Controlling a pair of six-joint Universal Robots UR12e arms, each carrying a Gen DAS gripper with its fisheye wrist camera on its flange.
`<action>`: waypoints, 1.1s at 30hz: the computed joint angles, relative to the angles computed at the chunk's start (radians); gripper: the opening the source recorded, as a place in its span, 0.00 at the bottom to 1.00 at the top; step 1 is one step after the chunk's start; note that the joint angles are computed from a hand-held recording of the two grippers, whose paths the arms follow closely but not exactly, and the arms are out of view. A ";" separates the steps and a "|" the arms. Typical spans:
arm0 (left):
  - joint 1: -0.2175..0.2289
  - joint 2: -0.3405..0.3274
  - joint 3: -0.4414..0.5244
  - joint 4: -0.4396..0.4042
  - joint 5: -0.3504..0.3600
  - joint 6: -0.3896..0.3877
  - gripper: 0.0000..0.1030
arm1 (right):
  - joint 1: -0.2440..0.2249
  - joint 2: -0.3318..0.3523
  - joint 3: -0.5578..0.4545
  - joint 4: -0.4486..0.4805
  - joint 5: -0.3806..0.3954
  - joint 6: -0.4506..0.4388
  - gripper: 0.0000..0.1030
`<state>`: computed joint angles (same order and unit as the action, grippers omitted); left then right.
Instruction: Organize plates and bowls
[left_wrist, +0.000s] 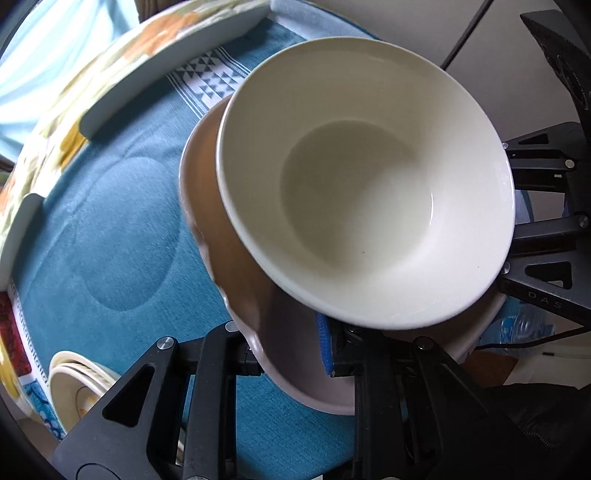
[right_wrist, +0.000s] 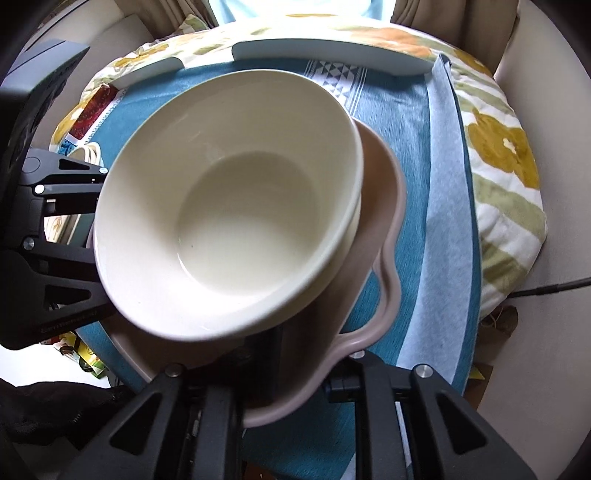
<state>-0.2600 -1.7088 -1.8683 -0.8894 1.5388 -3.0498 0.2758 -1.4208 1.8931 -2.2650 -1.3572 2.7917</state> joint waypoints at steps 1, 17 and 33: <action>0.002 0.008 -0.003 0.001 0.002 -0.007 0.18 | 0.001 -0.001 -0.006 0.002 0.002 -0.006 0.15; 0.089 0.226 -0.056 -0.115 0.042 -0.148 0.18 | 0.110 -0.037 -0.132 0.093 0.016 -0.149 0.15; 0.329 0.424 -0.221 -0.207 -0.025 0.027 0.18 | 0.298 0.027 -0.196 0.062 -0.022 0.017 0.15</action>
<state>0.0690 -1.2845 -2.0892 -1.0962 1.5143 -3.0231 0.5737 -1.3935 1.6975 -2.2027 -1.3791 2.8091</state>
